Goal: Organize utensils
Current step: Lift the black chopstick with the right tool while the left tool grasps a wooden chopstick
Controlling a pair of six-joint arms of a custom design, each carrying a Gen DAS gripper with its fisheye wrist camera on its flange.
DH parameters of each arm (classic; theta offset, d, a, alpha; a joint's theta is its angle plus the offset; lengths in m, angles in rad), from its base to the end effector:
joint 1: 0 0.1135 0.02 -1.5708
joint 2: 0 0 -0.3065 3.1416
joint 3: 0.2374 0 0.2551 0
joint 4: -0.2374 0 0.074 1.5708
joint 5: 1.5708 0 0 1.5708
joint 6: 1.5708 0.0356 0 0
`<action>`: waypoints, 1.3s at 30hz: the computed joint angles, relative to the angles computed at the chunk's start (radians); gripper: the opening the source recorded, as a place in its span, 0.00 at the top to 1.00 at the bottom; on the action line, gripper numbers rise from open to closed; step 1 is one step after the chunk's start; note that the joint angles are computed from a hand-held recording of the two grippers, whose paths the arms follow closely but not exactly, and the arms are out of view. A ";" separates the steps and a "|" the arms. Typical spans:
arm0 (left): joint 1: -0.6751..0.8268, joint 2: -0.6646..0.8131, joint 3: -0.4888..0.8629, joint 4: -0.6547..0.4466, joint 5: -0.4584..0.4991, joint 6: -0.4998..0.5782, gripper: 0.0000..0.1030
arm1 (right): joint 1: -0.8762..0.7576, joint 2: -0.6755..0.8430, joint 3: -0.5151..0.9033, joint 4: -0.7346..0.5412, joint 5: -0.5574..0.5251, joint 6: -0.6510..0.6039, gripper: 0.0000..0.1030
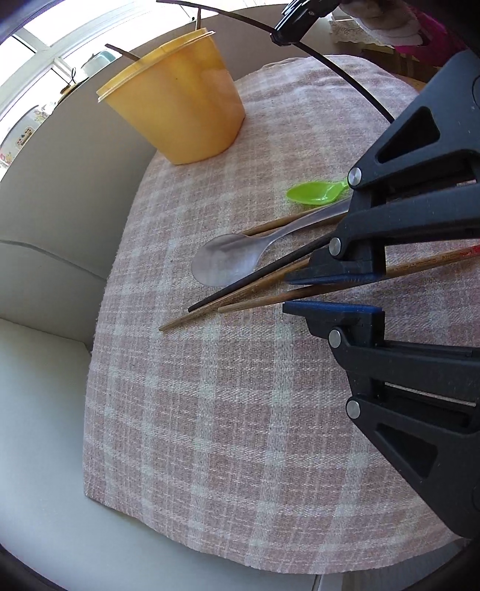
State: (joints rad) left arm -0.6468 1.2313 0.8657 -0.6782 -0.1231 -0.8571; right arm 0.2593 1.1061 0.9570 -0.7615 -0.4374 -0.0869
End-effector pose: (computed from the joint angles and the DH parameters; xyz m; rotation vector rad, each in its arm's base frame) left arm 0.1829 -0.1327 0.2754 -0.3220 2.6313 -0.3691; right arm 0.1913 0.0663 0.3261 -0.6068 2.3854 0.6159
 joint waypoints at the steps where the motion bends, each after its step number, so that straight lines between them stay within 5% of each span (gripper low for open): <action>1: -0.023 -0.024 -0.001 -0.002 -0.026 -0.013 0.94 | -0.006 -0.004 0.002 -0.003 -0.002 -0.005 0.96; 11: -0.293 -0.149 0.167 -0.118 -0.350 -0.089 0.97 | -0.111 -0.042 0.036 -0.018 -0.056 -0.035 0.96; 16: -0.356 -0.115 0.233 -0.111 -0.424 -0.056 0.97 | -0.140 -0.056 0.052 -0.019 -0.057 -0.057 0.96; 22: -0.389 -0.147 0.218 -0.125 -0.436 -0.078 0.97 | -0.115 -0.039 0.034 -0.015 -0.045 -0.070 0.96; 24: -0.382 -0.150 0.209 -0.114 -0.429 -0.080 0.97 | -0.102 0.001 0.044 -0.030 -0.042 -0.089 0.89; 26: -0.376 -0.154 0.201 -0.104 -0.425 -0.076 0.97 | -0.099 0.037 0.039 -0.016 -0.056 -0.072 0.71; 32: -0.377 -0.155 0.199 -0.101 -0.430 -0.080 0.97 | -0.012 0.138 0.044 0.042 0.002 -0.027 0.71; 34: -0.378 -0.156 0.198 -0.098 -0.430 -0.079 0.97 | 0.019 0.171 0.047 0.058 0.036 -0.012 0.71; 37: -0.388 -0.157 0.208 -0.100 -0.442 -0.074 0.97 | 0.030 0.203 0.043 0.065 0.028 -0.011 0.96; 39: -0.404 -0.151 0.228 -0.111 -0.461 -0.071 0.97 | 0.025 0.189 0.032 0.072 0.014 -0.010 0.96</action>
